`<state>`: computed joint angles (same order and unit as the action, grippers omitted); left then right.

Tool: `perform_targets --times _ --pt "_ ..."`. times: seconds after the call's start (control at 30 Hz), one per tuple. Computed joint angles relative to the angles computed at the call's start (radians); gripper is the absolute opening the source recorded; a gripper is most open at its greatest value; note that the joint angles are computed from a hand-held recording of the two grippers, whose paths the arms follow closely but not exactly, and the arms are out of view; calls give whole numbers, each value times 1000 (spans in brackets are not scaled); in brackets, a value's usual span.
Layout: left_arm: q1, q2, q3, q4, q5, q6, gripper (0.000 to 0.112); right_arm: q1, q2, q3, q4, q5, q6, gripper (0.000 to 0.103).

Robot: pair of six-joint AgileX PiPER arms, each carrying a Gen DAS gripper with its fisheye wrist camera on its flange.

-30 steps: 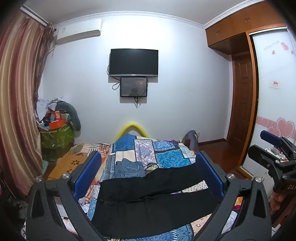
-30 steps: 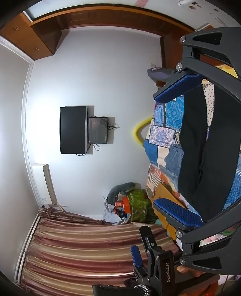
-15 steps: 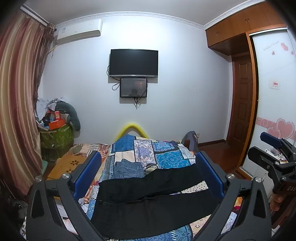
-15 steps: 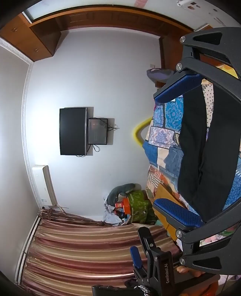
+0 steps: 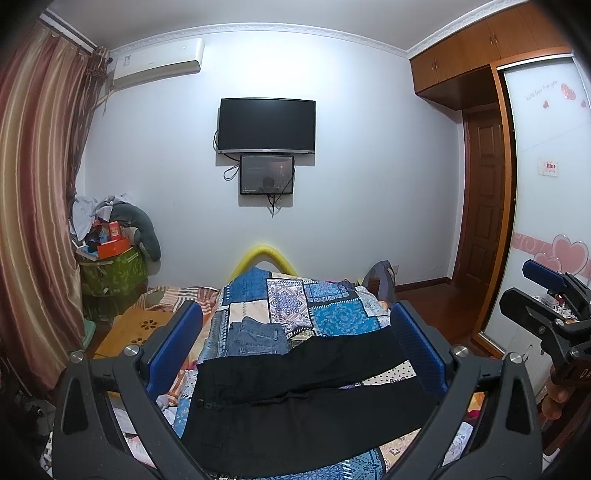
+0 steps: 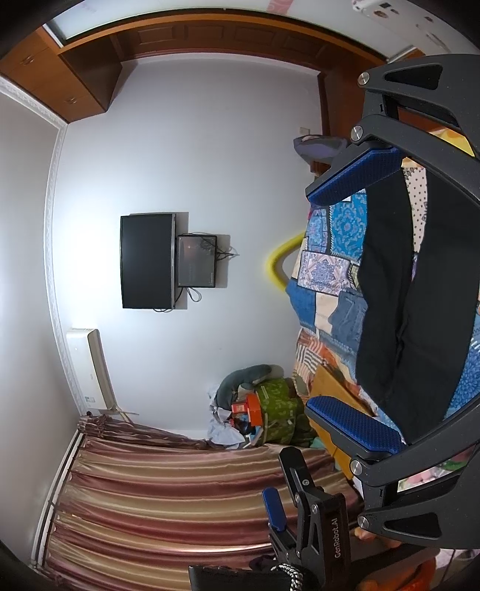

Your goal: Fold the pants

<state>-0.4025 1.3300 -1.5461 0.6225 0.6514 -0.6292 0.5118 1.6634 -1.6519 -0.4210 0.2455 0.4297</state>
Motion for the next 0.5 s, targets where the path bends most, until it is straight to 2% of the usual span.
perform_targets --times 0.23,0.5 --pt "-2 -7 6 5 -2 -1 103 7 -10 26 -89 -20 86 103" --pt "1 -22 22 2 -17 -3 103 6 -15 33 -75 -23 80 103"
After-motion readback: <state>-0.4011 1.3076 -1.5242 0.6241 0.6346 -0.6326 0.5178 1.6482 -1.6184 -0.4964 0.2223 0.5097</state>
